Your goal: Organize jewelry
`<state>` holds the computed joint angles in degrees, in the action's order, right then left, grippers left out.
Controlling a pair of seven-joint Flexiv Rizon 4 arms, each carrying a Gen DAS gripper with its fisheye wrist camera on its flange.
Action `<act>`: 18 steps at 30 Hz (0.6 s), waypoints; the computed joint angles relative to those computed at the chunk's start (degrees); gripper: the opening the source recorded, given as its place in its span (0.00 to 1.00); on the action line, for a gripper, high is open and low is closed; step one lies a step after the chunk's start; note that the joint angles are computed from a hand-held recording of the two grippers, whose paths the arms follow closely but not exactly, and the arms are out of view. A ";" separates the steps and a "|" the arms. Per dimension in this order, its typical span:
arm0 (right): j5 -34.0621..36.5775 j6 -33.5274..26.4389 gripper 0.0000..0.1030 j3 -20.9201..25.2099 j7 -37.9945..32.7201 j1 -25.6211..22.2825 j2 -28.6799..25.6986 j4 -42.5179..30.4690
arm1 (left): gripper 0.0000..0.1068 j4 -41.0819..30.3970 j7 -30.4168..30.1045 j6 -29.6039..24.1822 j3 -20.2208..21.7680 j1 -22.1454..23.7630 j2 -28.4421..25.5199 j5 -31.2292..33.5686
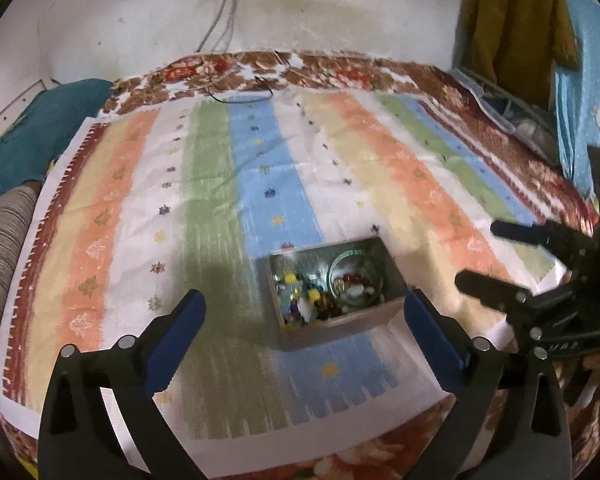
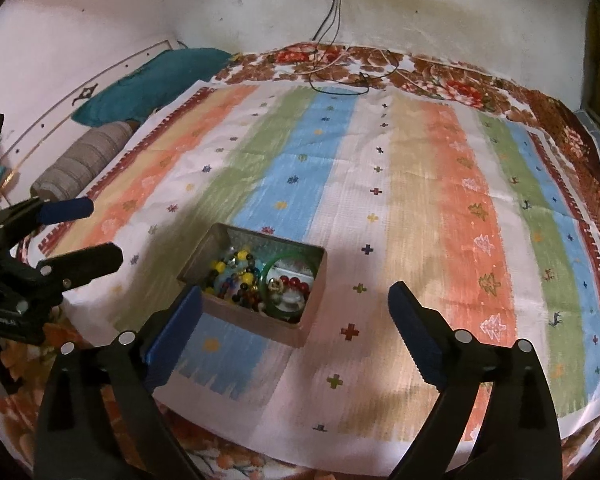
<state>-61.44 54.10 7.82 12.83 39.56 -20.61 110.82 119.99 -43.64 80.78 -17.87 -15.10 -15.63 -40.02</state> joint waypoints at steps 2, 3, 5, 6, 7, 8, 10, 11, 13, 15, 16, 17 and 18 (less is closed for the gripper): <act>-0.50 0.26 0.94 0.07 0.33 0.07 0.33 0.43 | 0.91 0.24 -0.60 -0.26 0.75 -0.72 0.21 1.60; -1.03 0.57 0.94 0.06 0.63 0.09 0.49 0.64 | 0.91 0.54 -0.65 0.41 0.77 -0.94 0.34 1.97; -1.41 0.39 0.94 0.22 0.83 0.19 0.72 0.81 | 0.91 0.97 -1.04 1.51 0.72 -1.10 0.51 2.46; -1.58 0.32 0.94 0.30 0.96 0.20 0.86 0.99 | 0.91 1.19 -1.63 1.91 0.92 -1.23 0.61 2.95; -1.98 0.25 0.94 0.31 1.45 0.23 1.11 1.29 | 0.91 1.26 -2.41 2.11 1.25 -1.36 0.63 3.61; -2.31 0.22 0.94 0.36 1.83 0.24 1.19 1.37 | 0.91 1.34 -3.23 2.31 1.42 -1.39 0.65 4.06; -2.72 -2.32 0.94 0.53 2.09 0.88 1.49 1.23 | 0.91 1.82 -3.03 2.60 0.29 -0.45 0.98 3.01; -2.96 -3.96 0.94 0.71 1.71 1.31 1.47 0.91 | 0.91 2.12 -2.72 2.80 -0.35 0.00 1.17 2.10; -4.28 -2.45 0.94 0.82 2.42 0.88 1.44 1.13 | 0.91 2.63 -2.27 3.34 -0.96 0.34 1.44 1.00; -5.08 -1.69 0.94 0.84 3.64 0.58 1.70 1.56 | 0.91 3.33 -0.90 4.31 -1.90 0.63 1.76 -0.27; -5.42 -1.79 0.94 0.87 4.10 0.51 1.93 1.78 | 0.91 3.48 -0.76 4.55 -1.86 0.49 1.84 -0.31; -5.85 -1.70 0.94 0.88 4.67 0.38 2.12 1.99 | 0.91 3.68 -0.76 4.90 -1.76 0.27 1.92 -0.18; -6.34 -1.42 0.94 0.89 5.51 0.19 2.35 2.29 | 0.91 3.87 -0.58 5.24 -1.89 0.20 1.99 -0.22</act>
